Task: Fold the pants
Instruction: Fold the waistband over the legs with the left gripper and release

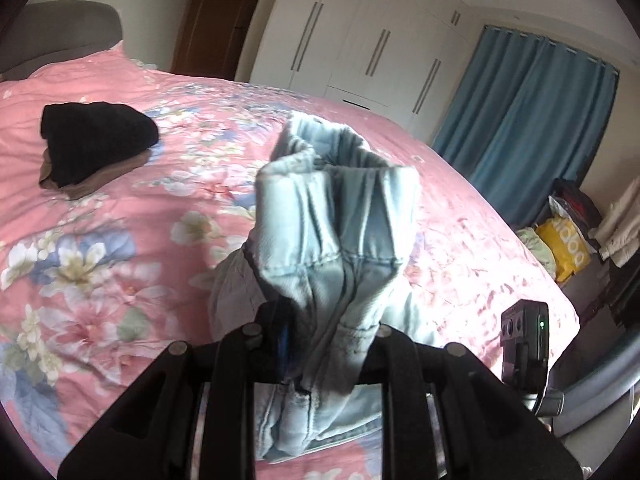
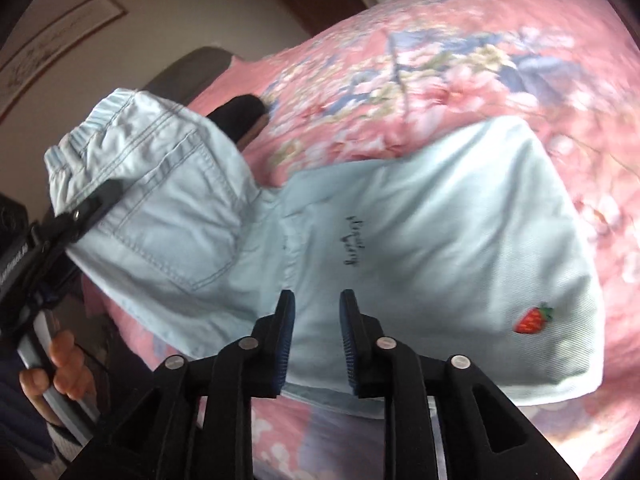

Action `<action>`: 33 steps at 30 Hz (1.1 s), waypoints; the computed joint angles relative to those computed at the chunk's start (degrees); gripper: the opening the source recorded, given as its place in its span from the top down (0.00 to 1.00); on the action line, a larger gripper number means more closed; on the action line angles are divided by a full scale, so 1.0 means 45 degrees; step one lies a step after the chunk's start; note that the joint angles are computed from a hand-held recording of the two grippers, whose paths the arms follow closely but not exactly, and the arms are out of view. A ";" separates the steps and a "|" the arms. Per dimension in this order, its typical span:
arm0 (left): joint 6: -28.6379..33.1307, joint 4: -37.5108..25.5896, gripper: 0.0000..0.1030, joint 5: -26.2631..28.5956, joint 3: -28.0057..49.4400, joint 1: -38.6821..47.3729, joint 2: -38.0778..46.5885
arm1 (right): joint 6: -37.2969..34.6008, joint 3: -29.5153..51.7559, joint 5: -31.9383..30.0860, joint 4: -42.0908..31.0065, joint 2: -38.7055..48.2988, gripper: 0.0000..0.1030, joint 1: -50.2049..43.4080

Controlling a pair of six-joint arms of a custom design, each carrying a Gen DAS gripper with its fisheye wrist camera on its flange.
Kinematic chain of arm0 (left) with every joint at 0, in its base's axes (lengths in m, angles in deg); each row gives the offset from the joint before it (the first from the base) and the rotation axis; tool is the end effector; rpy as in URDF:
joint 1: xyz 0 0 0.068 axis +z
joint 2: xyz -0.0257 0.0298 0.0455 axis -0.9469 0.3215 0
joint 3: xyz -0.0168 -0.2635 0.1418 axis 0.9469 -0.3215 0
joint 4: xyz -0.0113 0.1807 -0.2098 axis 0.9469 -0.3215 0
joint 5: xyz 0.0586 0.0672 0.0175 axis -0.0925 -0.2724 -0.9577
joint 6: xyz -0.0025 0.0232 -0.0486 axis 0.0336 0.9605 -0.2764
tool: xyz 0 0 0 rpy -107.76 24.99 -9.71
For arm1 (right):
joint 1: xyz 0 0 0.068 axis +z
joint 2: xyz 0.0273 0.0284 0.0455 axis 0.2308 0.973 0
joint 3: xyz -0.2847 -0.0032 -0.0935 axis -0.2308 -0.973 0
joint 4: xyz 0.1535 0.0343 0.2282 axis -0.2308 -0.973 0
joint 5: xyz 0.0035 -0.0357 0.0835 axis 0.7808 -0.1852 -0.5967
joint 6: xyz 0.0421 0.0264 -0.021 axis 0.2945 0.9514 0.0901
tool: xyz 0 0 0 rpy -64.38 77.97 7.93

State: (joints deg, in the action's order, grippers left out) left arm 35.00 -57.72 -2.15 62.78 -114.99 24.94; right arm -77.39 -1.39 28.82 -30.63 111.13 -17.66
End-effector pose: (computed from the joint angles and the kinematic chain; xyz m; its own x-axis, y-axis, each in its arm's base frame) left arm 0.1494 -0.1276 0.2224 -0.6220 -0.1337 -0.7715 0.1566 0.9441 -0.2899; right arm 0.1773 -0.0726 0.0924 -0.8708 0.1363 -0.4723 -0.2513 0.7023 0.6661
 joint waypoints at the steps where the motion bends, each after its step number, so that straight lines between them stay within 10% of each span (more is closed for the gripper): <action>1: 0.0045 0.0365 0.81 -0.0032 0.0189 -0.0329 0.0806 | -0.0634 0.0416 -0.0387 -0.0699 0.0713 0.72 -0.0669; 12: 0.1971 0.1604 0.73 -0.0488 0.2215 -0.1853 0.8279 | -0.7306 0.5082 -0.4014 -1.0762 0.9067 0.49 -0.3822; 13: 0.2222 0.1760 0.70 -0.0716 0.2085 -0.1968 0.8433 | -0.7025 0.5050 -0.3955 -1.0613 0.9019 0.48 -0.3769; 15: 0.2564 0.2099 0.22 -0.0084 0.1768 -0.1965 0.8209 | -0.5790 0.4767 -0.3282 -0.9580 0.8249 0.48 -0.3748; 16: 0.2549 0.2383 0.16 0.0246 0.1497 -0.1984 0.7964 | -0.5084 0.4570 -0.3126 -0.8973 0.7810 0.47 -0.3517; 33: 0.0136 0.1392 0.16 0.0099 -0.2722 -0.0846 0.2364 | -0.2298 0.4186 -0.2545 -0.7188 0.6383 0.29 -0.2763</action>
